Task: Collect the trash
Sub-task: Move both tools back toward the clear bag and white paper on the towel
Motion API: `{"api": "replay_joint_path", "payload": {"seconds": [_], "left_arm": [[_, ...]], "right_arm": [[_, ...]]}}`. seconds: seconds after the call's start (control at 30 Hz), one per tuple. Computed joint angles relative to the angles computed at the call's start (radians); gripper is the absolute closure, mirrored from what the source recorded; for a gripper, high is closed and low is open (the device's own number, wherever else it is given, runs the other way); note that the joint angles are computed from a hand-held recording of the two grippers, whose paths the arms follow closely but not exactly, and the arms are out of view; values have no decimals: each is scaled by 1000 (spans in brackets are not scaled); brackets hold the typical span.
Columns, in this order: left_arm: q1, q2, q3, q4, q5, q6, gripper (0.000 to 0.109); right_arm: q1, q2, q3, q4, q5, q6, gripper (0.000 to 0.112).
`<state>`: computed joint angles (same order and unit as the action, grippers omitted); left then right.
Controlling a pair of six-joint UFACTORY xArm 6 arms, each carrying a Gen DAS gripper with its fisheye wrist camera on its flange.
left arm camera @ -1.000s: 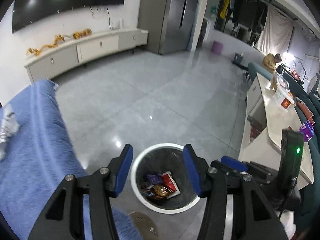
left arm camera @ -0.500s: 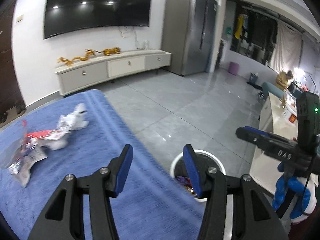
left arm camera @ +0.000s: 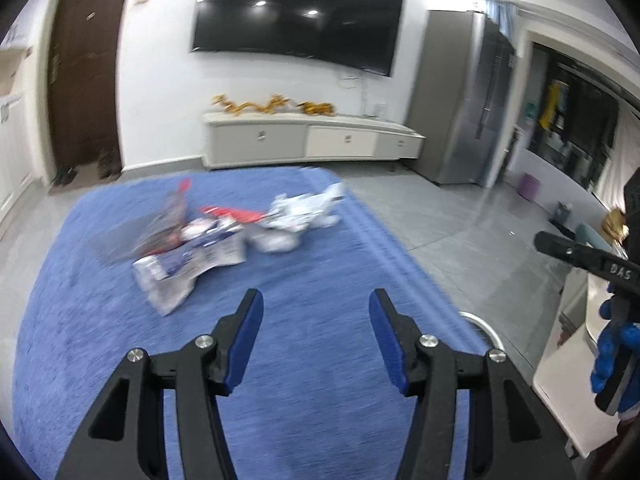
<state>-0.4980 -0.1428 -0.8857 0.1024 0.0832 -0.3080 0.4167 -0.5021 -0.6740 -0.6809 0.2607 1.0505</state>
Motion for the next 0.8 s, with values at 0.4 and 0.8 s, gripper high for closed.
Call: {"api": "replay_joint_path", "payload": {"seconds": [0.4, 0.8], "left_arm": [[246, 129, -111, -255, 20, 212, 45], [323, 465, -500, -516, 238, 401, 44]], "right_arm": [[47, 386, -285, 276, -83, -285, 58], [17, 796, -684, 691, -49, -653, 51]]}}
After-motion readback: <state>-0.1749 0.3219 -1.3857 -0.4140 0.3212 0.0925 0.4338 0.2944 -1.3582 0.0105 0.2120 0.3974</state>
